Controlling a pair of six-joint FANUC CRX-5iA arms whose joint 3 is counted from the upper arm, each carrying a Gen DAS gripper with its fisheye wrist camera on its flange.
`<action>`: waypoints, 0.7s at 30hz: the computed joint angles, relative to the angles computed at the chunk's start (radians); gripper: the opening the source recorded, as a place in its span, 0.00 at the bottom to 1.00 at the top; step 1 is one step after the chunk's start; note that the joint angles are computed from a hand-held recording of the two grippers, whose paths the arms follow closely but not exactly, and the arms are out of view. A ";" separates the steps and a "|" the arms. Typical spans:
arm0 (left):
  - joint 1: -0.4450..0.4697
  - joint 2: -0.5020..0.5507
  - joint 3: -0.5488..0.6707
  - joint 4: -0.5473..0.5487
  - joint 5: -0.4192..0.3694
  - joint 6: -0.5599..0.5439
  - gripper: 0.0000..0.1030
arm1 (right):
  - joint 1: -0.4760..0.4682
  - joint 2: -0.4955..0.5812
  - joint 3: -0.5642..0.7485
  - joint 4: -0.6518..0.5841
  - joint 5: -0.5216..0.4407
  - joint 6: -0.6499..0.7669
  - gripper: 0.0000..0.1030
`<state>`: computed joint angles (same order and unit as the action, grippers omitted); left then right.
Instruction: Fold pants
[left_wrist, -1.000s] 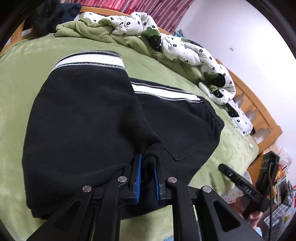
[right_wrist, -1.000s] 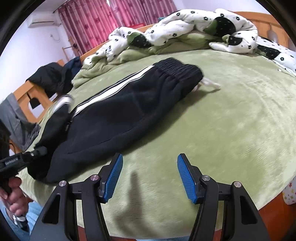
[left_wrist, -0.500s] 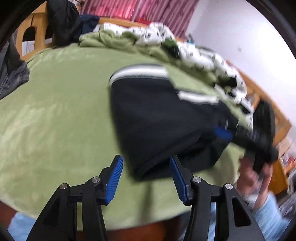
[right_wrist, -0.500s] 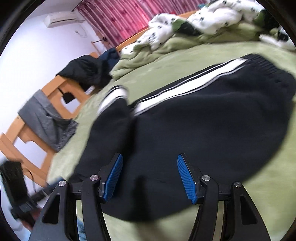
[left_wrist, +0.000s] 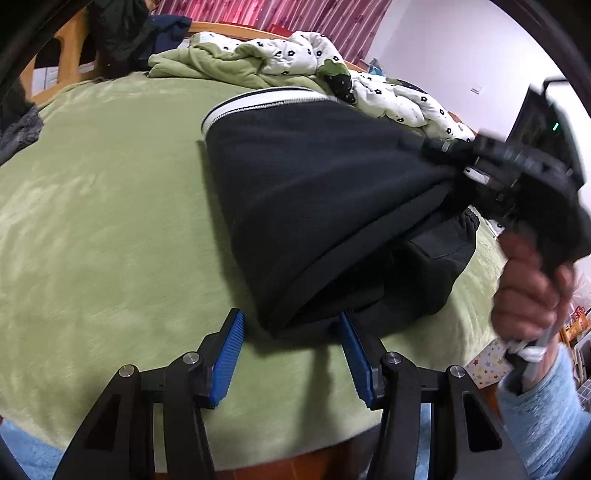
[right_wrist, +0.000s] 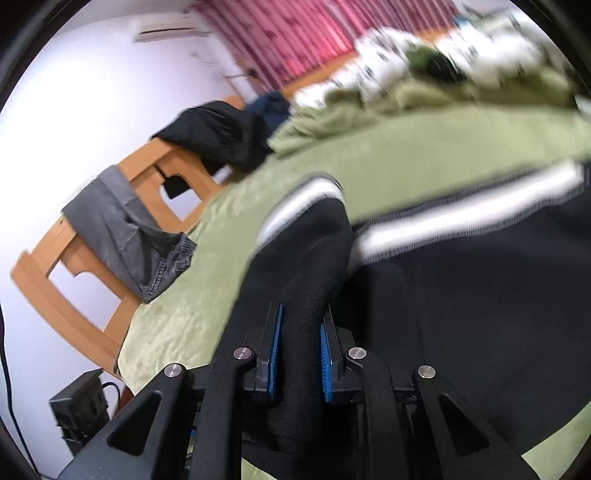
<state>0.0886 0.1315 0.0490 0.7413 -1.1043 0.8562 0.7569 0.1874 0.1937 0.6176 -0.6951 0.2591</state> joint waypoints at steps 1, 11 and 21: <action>-0.017 -0.006 0.003 -0.024 0.022 0.015 0.49 | -0.005 -0.007 0.001 0.004 0.009 0.023 0.17; -0.105 -0.007 -0.026 -0.006 0.072 0.139 0.49 | -0.098 -0.135 -0.136 0.121 0.055 0.034 0.16; -0.157 0.000 -0.003 0.015 0.040 0.065 0.51 | -0.249 -0.315 -0.343 0.227 -0.006 -0.058 0.16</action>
